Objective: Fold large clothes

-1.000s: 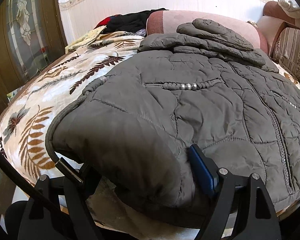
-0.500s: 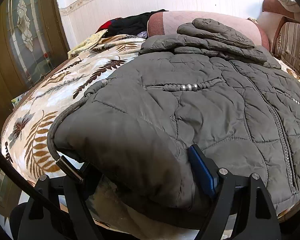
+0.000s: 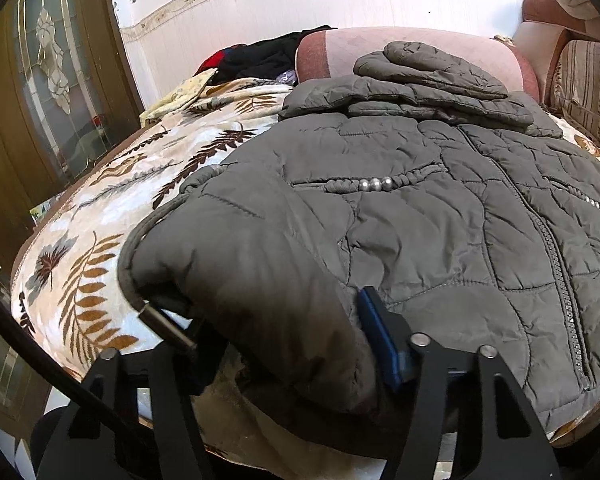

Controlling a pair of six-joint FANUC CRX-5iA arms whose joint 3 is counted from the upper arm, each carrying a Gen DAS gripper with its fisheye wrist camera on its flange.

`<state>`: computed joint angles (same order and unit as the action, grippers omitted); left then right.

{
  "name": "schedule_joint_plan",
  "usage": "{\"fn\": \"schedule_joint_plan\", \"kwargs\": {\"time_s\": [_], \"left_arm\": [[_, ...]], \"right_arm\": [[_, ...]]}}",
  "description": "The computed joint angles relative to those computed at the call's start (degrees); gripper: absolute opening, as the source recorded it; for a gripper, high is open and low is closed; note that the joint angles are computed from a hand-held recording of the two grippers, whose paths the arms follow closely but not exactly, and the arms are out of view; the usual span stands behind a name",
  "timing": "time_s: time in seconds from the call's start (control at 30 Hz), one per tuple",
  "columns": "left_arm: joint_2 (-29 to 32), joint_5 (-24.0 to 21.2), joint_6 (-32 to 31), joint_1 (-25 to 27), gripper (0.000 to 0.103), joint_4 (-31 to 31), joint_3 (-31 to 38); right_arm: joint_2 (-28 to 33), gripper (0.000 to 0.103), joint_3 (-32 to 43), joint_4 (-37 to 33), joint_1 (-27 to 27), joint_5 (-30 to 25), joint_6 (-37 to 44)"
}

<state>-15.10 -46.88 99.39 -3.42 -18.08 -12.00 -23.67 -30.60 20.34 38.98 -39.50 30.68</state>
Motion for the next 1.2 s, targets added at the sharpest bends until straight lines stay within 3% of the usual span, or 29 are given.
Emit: {"fn": "schedule_joint_plan", "kwargs": {"time_s": [0.17,0.37,0.47,0.53,1.2], "left_arm": [[-0.27,-0.02,0.24,-0.38,0.057,-0.87,-0.03],[-0.27,0.03,0.58,-0.73,0.053,-1.58,0.05],[-0.47,0.11,0.80,-1.15,0.050,-2.38,0.07],[-0.51,-0.04,1.17,-1.60,0.048,-3.09,0.20],[0.11,-1.19,2.78,-2.61,0.053,-5.50,0.94]], "right_arm": [[0.02,0.026,0.06,-0.44,-0.19,0.28,0.08],[0.93,0.033,1.24,-3.04,-0.74,-0.82,1.51],[0.15,0.024,0.25,-1.20,-0.38,0.53,0.45],[-0.08,0.023,-0.21,0.61,0.15,0.64,-0.43],[0.87,0.024,0.50,0.85,0.41,-0.94,-0.06]]}}
